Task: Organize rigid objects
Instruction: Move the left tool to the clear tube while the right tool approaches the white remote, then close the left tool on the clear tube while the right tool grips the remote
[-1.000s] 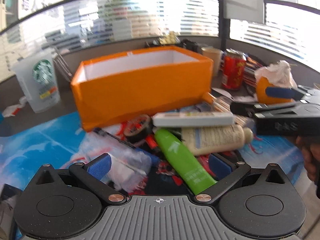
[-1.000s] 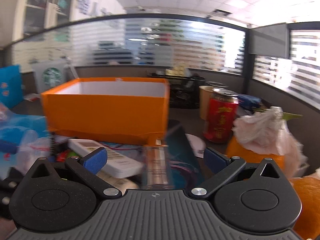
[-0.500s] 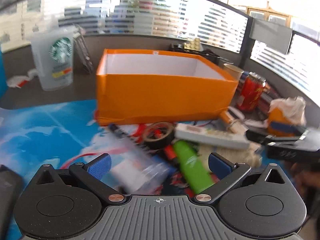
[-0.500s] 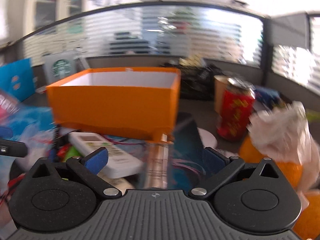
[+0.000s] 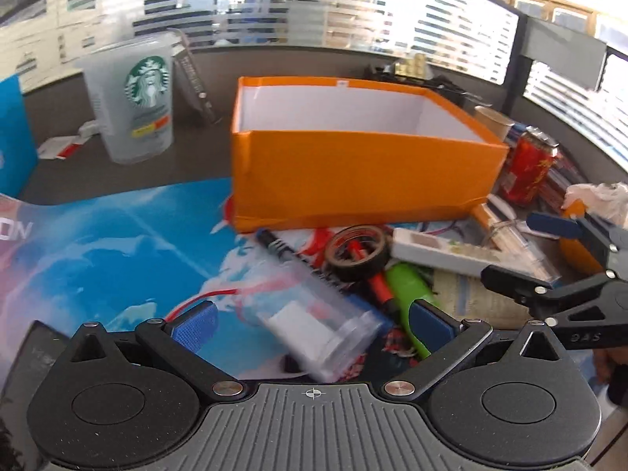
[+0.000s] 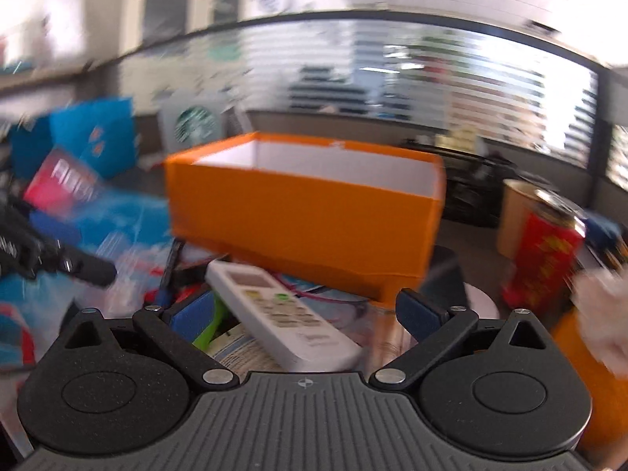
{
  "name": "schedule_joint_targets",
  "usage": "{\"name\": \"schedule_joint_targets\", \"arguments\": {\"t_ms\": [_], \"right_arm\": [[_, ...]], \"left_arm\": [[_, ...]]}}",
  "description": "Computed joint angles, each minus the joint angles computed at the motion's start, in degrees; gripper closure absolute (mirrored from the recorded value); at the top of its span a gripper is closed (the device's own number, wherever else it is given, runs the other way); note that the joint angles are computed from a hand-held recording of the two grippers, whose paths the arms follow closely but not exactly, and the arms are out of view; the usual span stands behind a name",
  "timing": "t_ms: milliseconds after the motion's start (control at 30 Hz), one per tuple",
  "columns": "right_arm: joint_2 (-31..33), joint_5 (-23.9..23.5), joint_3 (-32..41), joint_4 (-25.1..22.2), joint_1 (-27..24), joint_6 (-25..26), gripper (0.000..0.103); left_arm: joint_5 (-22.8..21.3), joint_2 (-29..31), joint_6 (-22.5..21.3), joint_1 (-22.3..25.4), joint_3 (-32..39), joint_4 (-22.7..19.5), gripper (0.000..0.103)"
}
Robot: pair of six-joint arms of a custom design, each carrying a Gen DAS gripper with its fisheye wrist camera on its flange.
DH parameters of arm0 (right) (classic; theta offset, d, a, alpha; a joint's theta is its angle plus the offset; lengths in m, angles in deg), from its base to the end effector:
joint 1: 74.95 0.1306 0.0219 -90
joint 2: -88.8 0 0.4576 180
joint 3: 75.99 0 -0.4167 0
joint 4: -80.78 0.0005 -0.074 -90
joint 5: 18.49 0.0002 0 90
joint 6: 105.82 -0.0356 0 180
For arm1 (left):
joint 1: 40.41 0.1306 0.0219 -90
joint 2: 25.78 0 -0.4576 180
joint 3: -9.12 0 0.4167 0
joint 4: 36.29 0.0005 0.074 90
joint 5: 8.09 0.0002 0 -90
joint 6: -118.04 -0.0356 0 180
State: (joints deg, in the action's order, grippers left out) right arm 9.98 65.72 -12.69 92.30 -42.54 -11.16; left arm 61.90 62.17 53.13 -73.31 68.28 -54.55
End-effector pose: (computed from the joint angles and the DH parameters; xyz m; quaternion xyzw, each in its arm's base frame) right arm 0.4521 0.2907 0.2749 -0.2950 0.7961 0.1679 0.5009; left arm 0.3790 -0.2312 0.3084 -0.0010 0.9186 -0.0334 0.3937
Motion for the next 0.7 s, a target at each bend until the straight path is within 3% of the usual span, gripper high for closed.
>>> {"name": "schedule_joint_targets", "arguments": {"t_ms": [67, 133, 233, 300, 400, 467, 700], "right_arm": [[1.5, -1.2, 2.4, -2.9, 0.3, 2.6, 0.003], [3.0, -3.3, 5.0, -6.0, -0.1, 3.4, 0.004], [4.1, -6.1, 7.3, -9.6, -0.6, 2.3, 0.016], [5.0, -7.4, 8.5, -11.4, -0.8, 1.6, 0.031], [5.9, -9.4, 10.4, -14.7, -1.3, 0.5, 0.039], [6.1, -8.2, 11.0, -16.5, -0.9, 1.2, 0.04], [7.0, -9.1, 12.8, -19.6, -1.2, 0.3, 0.046]], "left_arm": [[-1.2, 0.6, 0.1, 0.1, 0.4, -1.4, 0.0], [0.5, 1.3, 0.9, 0.9, 0.8, -2.4, 0.0], [4.1, 2.5, 2.7, 2.3, 1.1, -1.5, 0.0], [5.1, 3.5, 3.4, 2.7, 1.5, -1.3, 0.0], [6.8, 4.8, 3.8, 3.2, 1.9, -1.7, 0.0], [8.8, 5.4, 4.1, 3.8, 2.2, -1.9, 0.0], [7.4, 6.9, 1.0, 4.0, 2.6, 0.2, 0.0]]}}
